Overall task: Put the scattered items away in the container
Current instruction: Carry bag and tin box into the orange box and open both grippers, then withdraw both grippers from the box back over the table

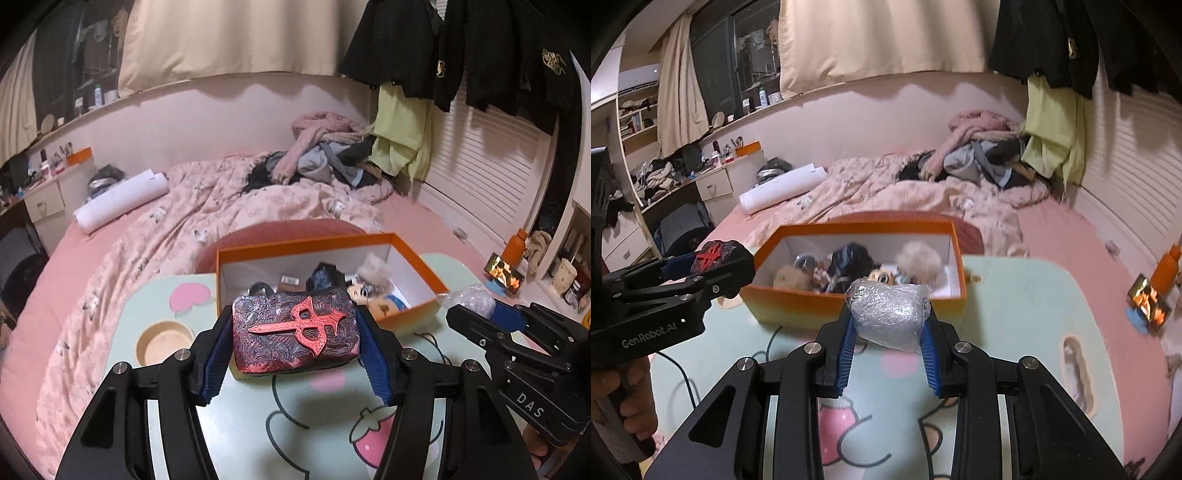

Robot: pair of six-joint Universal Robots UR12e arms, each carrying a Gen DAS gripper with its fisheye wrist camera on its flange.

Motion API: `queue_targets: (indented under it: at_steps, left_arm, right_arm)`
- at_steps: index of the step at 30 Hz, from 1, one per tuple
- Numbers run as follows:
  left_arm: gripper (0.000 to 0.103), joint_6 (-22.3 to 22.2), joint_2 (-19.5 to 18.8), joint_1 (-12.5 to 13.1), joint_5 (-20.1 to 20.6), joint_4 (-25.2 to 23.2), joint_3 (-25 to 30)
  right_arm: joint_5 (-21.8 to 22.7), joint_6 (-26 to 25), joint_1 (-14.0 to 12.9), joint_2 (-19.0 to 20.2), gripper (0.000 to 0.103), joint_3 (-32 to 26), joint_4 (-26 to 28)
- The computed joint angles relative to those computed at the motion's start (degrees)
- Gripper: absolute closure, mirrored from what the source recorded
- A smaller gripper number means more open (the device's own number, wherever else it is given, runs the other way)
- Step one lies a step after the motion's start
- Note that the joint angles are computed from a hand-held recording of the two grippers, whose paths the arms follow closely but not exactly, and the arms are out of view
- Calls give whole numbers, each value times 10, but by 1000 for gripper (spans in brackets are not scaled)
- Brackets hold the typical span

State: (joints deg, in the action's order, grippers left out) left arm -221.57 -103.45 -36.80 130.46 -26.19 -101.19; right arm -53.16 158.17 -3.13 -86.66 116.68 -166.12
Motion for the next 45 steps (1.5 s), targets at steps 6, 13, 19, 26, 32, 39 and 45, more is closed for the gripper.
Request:
queue_targets:
  at_steps: [6, 13, 19, 26, 32, 39, 45]
  left_arm:
    - [41, 19, -3, 10, -5, 7, 9]
    - [41, 36, -21, 38, -45, -10, 38]
    - [40, 33, -42, 56, -62, -30, 48]
    - [12, 25, -43, 51, -28, -21, 39]
    - [4, 30, -29, 41, -18, 7, 27]
    - [1, 8, -14, 10, -21, -32, 15]
    - [1, -64, -11, -12, -51, -62, -13]
  right_arm:
    - [-8, -4, 9, 8, 70, -12, -13]
    - [-43, 2, 33, 41, 70, -56, -9]
    - [-57, -11, 52, 88, 69, -123, 99]
    - [-102, -6, 60, 101, 44, -134, 121]
    - [-87, 23, 51, 86, 38, -115, 85]
    - [-71, 28, 32, 45, 34, -73, 73]
    - [-81, 18, 13, 10, 31, -16, 89]
